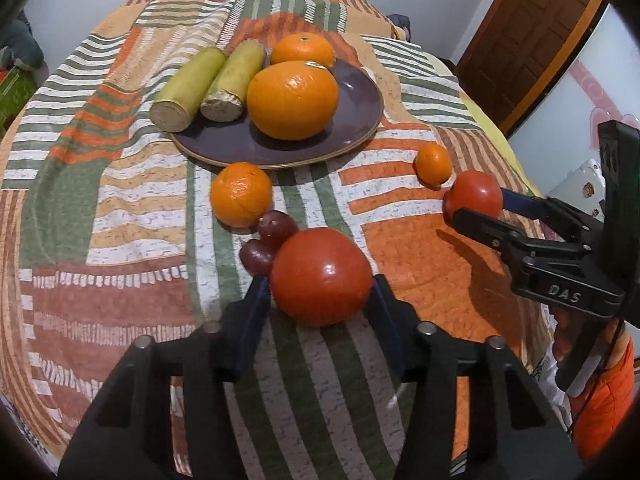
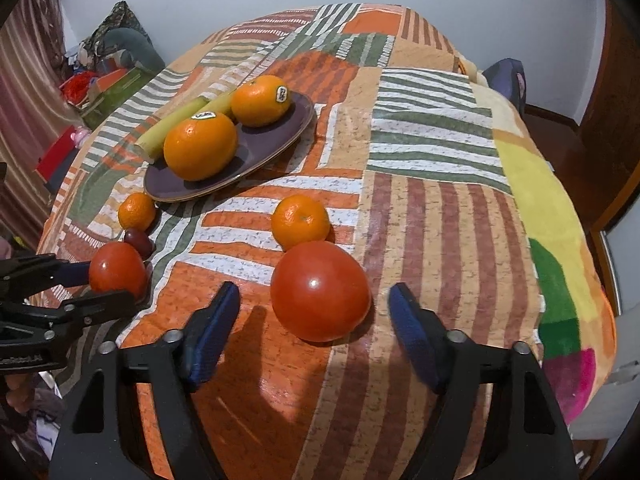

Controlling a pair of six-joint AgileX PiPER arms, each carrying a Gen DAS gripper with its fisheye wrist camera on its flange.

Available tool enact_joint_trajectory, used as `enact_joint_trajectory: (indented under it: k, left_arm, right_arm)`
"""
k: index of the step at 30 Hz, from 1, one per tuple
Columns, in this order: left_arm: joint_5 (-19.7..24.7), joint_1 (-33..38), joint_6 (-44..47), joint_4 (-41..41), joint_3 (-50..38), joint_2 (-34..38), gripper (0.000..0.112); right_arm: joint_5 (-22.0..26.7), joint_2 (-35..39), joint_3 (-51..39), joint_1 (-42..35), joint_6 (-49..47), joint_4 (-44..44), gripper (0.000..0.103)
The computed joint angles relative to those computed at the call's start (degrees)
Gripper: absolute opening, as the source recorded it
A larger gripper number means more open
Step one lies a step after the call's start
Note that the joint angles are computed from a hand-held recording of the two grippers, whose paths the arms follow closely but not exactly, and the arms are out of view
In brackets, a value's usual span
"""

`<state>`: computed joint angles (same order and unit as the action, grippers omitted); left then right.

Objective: Organize fruits
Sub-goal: 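Grasp a red tomato with the left gripper while the right gripper grasps another red tomato, then lift both tomatoes and carry them toward the purple plate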

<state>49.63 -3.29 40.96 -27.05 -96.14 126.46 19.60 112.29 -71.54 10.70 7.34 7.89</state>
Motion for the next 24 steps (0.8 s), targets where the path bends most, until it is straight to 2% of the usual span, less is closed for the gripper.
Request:
enact_joint_trajectory:
  k: [1,4,5,8,18,24]
  left_arm:
    - [-0.3,-0.1,-0.1,0.0,0.1,-0.1,0.049]
    - [-0.2,0.0,0.1,-0.3,0.1,0.0,0.048]
    - [-0.1,0.1,0.1,-0.5,0.0,0.0,0.048]
    - [0.7,0.5,0.3,-1.1,-0.4,0.1,0.048]
    - [0.4,2.3,2.6,-4.3,-0.7,-2.7,0.047]
    - [0.9,3.1,2.0,-5.5,-5.4,-2.8,0.047]
  right_arm:
    - [0.4,0.3,-0.4,-0.1,-1.5,1.5,0.060]
    - [0.4,0.3,-0.4,0.2,1.3,-1.7,0.049]
    - [0.3,0.1,-0.2,0.0,1.4,-1.8,0.048]
    - [0.2,-0.3,0.5,-1.1,-3.3,3.5,0.047]
    - [-0.1,-2.3,-0.1,-0.1,-1.8,1.3,0.047]
    - [-0.6,-3.1,-2.9,0.4,-1.1,-0.7,0.047]
